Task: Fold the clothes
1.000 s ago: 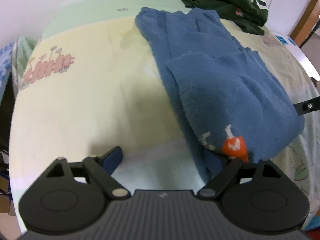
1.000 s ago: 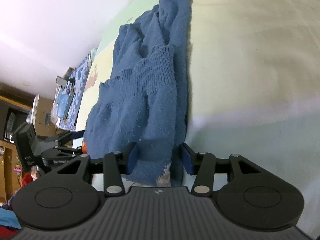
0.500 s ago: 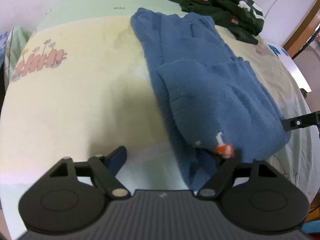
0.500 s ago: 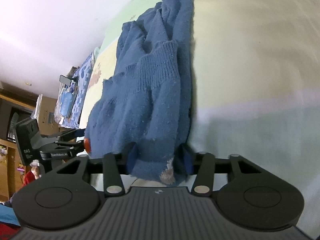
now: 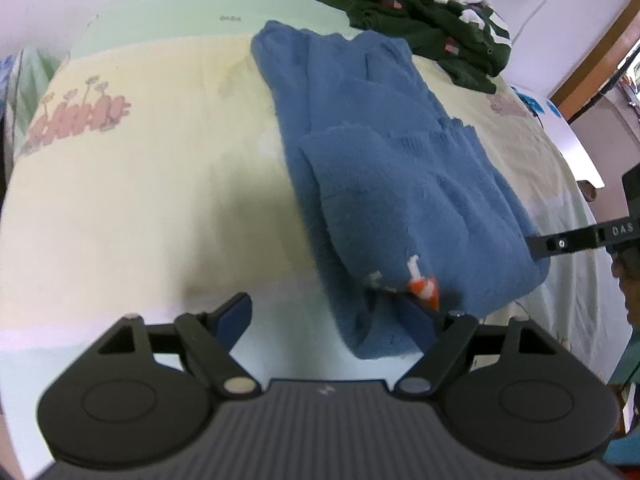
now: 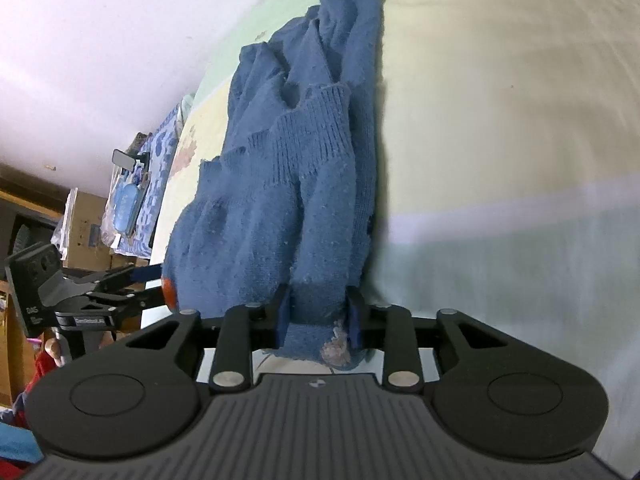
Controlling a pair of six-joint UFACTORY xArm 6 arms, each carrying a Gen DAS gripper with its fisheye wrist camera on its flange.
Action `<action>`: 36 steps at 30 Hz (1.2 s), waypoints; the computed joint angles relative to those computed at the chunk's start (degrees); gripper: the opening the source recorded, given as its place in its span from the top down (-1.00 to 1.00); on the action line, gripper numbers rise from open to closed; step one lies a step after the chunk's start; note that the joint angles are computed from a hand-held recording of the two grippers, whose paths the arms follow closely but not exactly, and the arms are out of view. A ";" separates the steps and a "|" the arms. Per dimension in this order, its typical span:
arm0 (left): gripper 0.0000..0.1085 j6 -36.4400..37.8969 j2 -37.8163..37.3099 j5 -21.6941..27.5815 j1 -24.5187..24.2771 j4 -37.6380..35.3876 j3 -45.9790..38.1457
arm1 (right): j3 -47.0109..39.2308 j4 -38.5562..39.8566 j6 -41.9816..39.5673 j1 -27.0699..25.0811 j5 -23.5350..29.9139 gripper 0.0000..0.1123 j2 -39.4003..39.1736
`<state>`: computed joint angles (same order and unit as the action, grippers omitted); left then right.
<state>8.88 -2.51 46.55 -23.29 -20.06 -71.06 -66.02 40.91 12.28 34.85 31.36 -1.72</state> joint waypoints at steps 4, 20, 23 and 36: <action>-0.58 1.08 -1.27 -1.05 0.22 0.48 0.74 | 0.59 -2.13 1.91 0.33 -0.62 0.26 -0.42; -0.74 3.76 0.04 -4.58 -2.74 -3.31 3.32 | 1.81 -2.71 2.21 1.18 -3.50 0.21 -0.52; -0.44 4.18 -1.02 -7.18 -3.50 -4.31 5.55 | 1.87 -2.41 1.39 1.52 -4.14 0.29 -0.35; 0.53 2.55 -6.86 -9.81 -6.48 2.71 7.82 | -1.39 0.20 -2.34 1.01 0.41 0.56 -1.35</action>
<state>11.42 -9.36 36.74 -29.77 -17.35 -63.24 -67.41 41.11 9.94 35.86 31.77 -3.07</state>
